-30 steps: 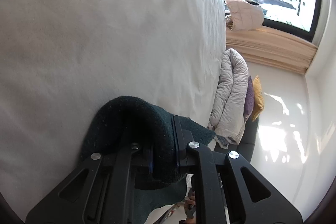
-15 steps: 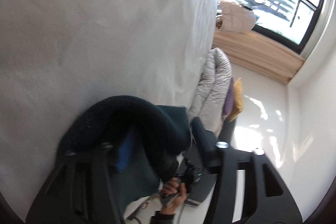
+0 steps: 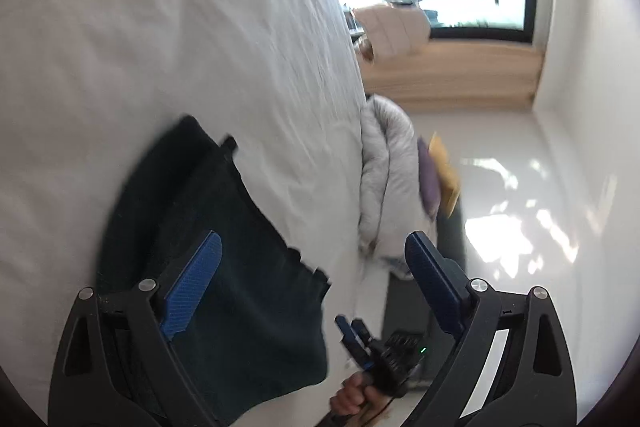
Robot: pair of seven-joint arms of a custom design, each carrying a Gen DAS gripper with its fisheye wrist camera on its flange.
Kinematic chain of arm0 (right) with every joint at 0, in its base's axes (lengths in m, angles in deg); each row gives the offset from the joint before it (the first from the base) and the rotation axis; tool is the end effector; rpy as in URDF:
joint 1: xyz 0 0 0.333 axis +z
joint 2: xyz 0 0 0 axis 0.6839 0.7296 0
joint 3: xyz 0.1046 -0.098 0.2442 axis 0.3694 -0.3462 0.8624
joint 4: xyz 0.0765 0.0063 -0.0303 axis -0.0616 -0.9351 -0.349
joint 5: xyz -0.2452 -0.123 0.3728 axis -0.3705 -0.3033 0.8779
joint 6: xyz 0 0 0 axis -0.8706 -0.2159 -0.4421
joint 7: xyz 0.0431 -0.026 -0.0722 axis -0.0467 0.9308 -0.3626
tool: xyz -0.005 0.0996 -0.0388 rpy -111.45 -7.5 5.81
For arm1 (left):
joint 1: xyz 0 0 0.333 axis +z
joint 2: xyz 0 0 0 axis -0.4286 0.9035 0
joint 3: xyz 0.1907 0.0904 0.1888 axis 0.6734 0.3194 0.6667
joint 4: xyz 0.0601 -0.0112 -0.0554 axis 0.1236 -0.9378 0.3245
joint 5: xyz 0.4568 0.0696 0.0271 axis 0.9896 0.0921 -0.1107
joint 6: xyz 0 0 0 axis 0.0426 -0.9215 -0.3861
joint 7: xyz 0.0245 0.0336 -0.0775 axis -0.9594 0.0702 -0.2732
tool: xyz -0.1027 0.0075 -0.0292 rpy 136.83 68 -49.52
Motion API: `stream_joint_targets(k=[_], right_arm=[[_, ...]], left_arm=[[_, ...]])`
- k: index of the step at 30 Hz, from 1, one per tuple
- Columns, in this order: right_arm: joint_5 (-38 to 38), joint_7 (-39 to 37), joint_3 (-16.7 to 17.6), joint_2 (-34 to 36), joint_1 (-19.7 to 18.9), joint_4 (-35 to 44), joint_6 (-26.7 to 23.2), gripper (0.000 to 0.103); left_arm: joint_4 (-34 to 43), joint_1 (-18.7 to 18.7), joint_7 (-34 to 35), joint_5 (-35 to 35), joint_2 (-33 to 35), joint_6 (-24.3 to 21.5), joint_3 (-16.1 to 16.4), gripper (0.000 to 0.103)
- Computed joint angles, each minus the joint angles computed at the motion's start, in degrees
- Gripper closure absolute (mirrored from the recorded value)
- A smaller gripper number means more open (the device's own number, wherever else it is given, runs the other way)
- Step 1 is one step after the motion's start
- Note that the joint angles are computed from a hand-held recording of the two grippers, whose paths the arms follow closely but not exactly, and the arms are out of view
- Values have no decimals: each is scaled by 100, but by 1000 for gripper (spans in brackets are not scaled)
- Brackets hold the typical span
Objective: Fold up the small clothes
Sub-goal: 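Open both tools to release the folded hem onto the sweater, then press the folded sweater flat with both open tools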
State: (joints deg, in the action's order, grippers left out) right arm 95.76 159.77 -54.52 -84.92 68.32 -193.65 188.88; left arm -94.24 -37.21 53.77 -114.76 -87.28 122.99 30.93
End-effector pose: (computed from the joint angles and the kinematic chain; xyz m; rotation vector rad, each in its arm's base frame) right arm 0.4042 0.1058 0.5706 -1.6132 1.5713 0.1679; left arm 0.4780 -0.0403 0.5159 2.1249 -0.9547 1.4988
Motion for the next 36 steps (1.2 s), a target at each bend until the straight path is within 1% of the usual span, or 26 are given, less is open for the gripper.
stream_joint_targets(k=[3,4,5,6,7,9,10,11,12,13,14,16,18,19,21,23,25,26,27,28,29,31,32,33,34,36], right_arm=[[85,-260,86,189,329,-35,-45,53],[113,-250,127,236,361,-69,-42,53],[141,-264,125,316,373,-103,-14,53],[143,-285,125,388,344,-129,50,53],[105,-232,133,364,227,-233,85,53],[53,68,57,398,-89,-373,48,53],[72,164,-29,397,-236,-438,91,59],[209,182,-245,312,-373,-568,195,70],[354,175,-417,227,-460,-671,275,74],[452,151,-530,139,-542,-765,328,82],[404,306,-488,25,-789,-864,392,82],[33,720,-201,-116,-1267,-967,460,80],[-341,1098,3,-351,-1581,-1043,418,77],[-446,1139,8,-479,-1563,-1071,419,71],[-452,832,-169,-849,-1177,-1144,431,68],[-239,394,-378,-1212,-587,-1261,530,60],[-26,60,-475,-1381,-69,-1357,626,51],[35,-12,-451,-1389,109,-1405,636,50],[57,-47,-455,-1393,189,-1442,566,50],[55,-66,-445,-1329,234,-1456,489,50],[-35,31,-359,-1291,108,-1497,349,50],[-108,229,-334,-1365,-183,-1680,206,51],[-85,188,-467,-1317,-282,-1696,264,54],[-45,144,-569,-1401,-385,-1777,304,58],[-28,119,-648,-1475,-515,-1837,321,63],[-41,147,-758,-1696,-877,-1947,261,66]], left_arm=[[276,-112,-232,844,420,-170,-544,9],[354,-99,-315,1136,582,-137,-677,9],[346,30,-624,1664,700,5,-950,9],[266,66,-798,1935,735,112,-1041,9],[139,79,-912,2131,724,155,-1050,10],[-186,-181,-547,1774,639,338,-694,29],[-341,-330,-255,1470,538,417,-494,34],[-487,-392,-63,1271,408,390,-342,45],[-525,-375,39,1239,392,334,-280,54],[-592,-329,220,1246,363,261,-202,56],[-639,-295,376,1254,322,224,-177,58],[-753,-266,617,1212,225,268,-189,58],[-911,-125,420,1421,27,344,-377,58],[-968,22,73,1775,-101,379,-632,58],[-1032,202,-492,2497,-356,381,-1044,55],[-1073,98,-697,2846,-609,400,-1172,48],[-954,95,-984,3326,-558,365,-1431,47],[-906,180,-1214,3625,-523,276,-1592,47],[-904,191,-1361,3783,-493,244,-1632,47],[-940,115,-1461,3765,-426,350,-1567,47],[-1058,-4,-1474,3679,-465,443,-1396,47],[-1229,-341,-1317,3398,-535,652,-951,48],[-1386,-559,-1064,3154,-653,783,-646,48],[-1523,-583,-880,3090,-802,755,-459,49],[-1627,-604,-765,3028,-917,751,-370,50],[-1808,-629,-575,2900,-1113,788,-249,50]])
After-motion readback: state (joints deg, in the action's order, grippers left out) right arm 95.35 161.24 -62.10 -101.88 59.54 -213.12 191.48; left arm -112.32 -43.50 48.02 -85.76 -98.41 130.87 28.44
